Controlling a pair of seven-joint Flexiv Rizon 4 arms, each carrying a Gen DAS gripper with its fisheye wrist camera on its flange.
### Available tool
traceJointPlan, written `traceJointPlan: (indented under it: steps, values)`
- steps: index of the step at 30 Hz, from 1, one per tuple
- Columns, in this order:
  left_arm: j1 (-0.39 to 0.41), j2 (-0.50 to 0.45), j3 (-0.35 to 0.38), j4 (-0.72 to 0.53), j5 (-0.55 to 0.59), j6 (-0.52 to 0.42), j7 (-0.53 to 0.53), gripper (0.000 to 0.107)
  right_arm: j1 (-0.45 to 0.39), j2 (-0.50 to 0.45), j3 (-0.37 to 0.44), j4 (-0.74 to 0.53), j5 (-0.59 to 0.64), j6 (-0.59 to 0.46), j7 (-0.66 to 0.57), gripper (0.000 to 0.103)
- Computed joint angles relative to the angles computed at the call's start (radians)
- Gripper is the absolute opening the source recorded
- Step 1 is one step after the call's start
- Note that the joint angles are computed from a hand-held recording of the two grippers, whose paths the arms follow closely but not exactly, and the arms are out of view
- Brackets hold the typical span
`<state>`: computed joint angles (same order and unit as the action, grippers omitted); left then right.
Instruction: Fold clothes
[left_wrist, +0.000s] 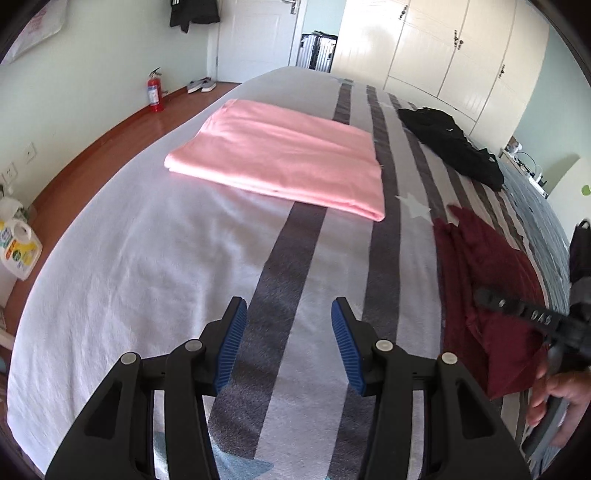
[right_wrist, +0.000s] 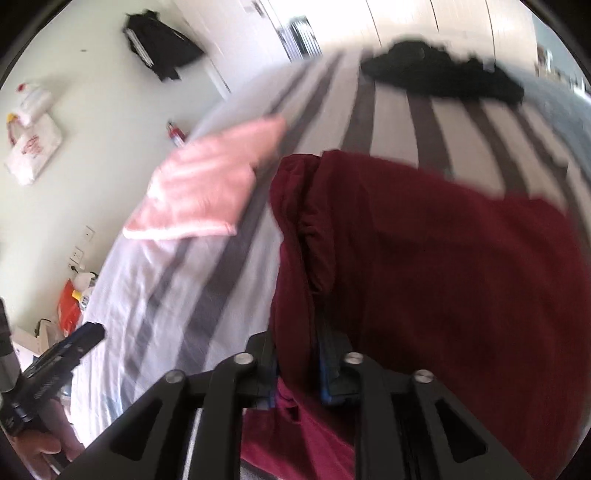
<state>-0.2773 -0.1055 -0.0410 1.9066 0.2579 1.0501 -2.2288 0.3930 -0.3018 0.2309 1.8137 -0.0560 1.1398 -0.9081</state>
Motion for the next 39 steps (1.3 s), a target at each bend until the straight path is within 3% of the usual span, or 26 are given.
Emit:
traceJointPlan:
  steps: [6, 9, 12, 17, 21, 24, 25, 26, 27, 29, 33, 37, 39]
  values:
    - [-0.009, -0.022, -0.010, -0.013, -0.020, 0.024, 0.007, 0.045, -0.065, 0.066, 0.101, 0.040, 0.170, 0.088, -0.211, 0.048]
    - [-0.026, -0.049, -0.020, -0.048, -0.030, 0.022, 0.013, 0.045, -0.076, 0.139, 0.115, 0.081, 0.259, 0.107, -0.294, 0.052]
    - [-0.047, -0.089, -0.033, -0.095, -0.055, 0.032, 0.046, 0.045, -0.048, 0.223, 0.035, 0.201, 0.126, 0.130, -0.182, 0.052]
    - [-0.114, -0.203, -0.044, -0.237, -0.065, 0.022, 0.085, 0.045, -0.116, 0.287, -0.060, 0.335, -0.058, 0.109, 0.018, 0.052]
    - [-0.169, -0.309, -0.041, -0.362, -0.089, -0.010, 0.134, 0.045, -0.181, 0.276, -0.099, 0.352, -0.081, 0.120, -0.021, 0.052]
    - [-0.202, -0.383, -0.026, -0.456, -0.087, -0.071, 0.183, 0.045, -0.213, 0.268, -0.101, 0.341, 0.001, 0.108, -0.121, 0.052]
    - [-0.207, -0.402, -0.026, -0.477, -0.095, -0.089, 0.206, 0.040, -0.219, 0.265, -0.098, 0.343, 0.024, 0.111, -0.143, 0.052]
    - [-0.216, -0.416, -0.019, -0.495, -0.093, -0.108, 0.221, 0.021, -0.223, 0.255, -0.095, 0.332, 0.063, 0.111, -0.180, 0.052]
    - [-0.215, -0.424, -0.016, -0.496, -0.108, -0.111, 0.223, 0.013, -0.225, 0.243, -0.093, 0.324, 0.084, 0.113, -0.204, 0.052]
    - [-0.202, -0.435, -0.018, -0.484, -0.153, -0.107, 0.219, 0.012, -0.233, 0.229, -0.085, 0.316, 0.135, 0.122, -0.254, 0.052]
    - [-0.143, -0.412, -0.048, -0.365, -0.294, 0.014, 0.183, 0.015, -0.237, 0.212, -0.065, 0.324, 0.210, 0.150, -0.313, 0.054]
    - [-0.122, -0.381, -0.055, -0.293, -0.364, 0.071, 0.178, 0.039, -0.255, 0.220, -0.048, 0.338, 0.296, 0.170, -0.426, 0.054]
    - [-0.141, -0.361, -0.020, -0.284, -0.339, 0.075, 0.151, 0.041, -0.262, 0.226, -0.051, 0.327, 0.332, 0.149, -0.464, 0.054]
